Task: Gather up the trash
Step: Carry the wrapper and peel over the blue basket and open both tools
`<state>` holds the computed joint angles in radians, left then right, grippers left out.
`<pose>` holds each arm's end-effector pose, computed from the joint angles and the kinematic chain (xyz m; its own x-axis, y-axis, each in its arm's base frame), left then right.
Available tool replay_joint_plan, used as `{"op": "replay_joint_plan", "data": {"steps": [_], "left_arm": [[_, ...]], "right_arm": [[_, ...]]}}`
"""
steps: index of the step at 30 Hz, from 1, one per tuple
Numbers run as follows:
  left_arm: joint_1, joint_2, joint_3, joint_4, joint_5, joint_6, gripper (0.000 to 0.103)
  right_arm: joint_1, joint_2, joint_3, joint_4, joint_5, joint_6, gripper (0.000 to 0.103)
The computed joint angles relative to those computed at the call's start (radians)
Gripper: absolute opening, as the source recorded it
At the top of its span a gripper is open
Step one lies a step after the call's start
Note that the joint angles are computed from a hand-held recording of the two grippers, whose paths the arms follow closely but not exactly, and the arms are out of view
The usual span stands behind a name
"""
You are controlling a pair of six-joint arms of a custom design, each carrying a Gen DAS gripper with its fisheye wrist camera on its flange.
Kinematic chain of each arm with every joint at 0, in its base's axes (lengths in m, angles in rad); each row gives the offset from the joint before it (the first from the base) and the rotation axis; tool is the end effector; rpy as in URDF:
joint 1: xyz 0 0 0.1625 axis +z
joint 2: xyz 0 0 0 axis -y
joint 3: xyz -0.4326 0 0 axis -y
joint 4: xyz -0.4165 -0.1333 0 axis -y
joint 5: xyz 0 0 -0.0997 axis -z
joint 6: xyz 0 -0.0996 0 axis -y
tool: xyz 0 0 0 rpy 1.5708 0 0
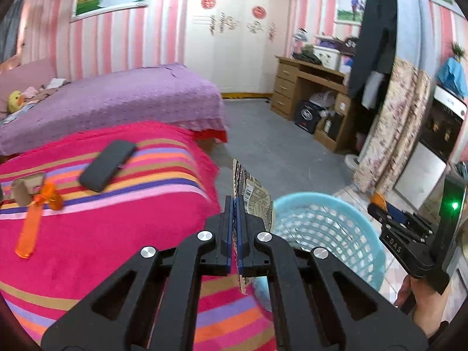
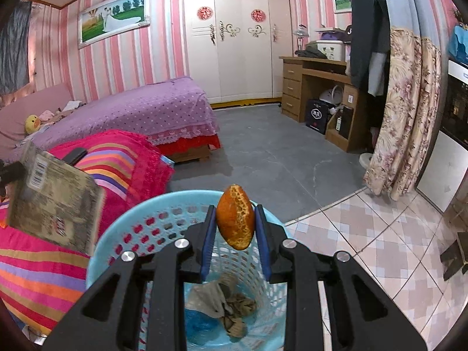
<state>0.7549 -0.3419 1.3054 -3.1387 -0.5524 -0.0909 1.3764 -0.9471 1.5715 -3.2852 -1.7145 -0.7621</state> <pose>-0.4019 -0.6775 -0.0208 -0.7634 -0.0007 -0.6460 0.5322 0.5661 -0.6295 -0.0231 -0.7334 0.3130 -0.7464 -0.0849 0.6601 -0.5889 0.5463 -0.5956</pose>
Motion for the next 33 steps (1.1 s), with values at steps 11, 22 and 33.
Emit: {"op": "replay_joint_plan", "data": {"steps": [11,22,33], "left_arm": [[0.03,0.106,-0.118,0.108,-0.081,-0.025,0.002],[0.043,0.138,-0.137,0.024,0.096,0.081,0.097],[0.049,0.044,-0.016,-0.031,0.153,0.099,0.097]], "right_arm": [[-0.023,-0.004,-0.009,0.003,0.019,0.033,0.027],[-0.025,0.001,-0.005,-0.003,0.019,0.024,0.027],[0.019,0.044,-0.011,0.001,0.002,-0.028,0.029]]}}
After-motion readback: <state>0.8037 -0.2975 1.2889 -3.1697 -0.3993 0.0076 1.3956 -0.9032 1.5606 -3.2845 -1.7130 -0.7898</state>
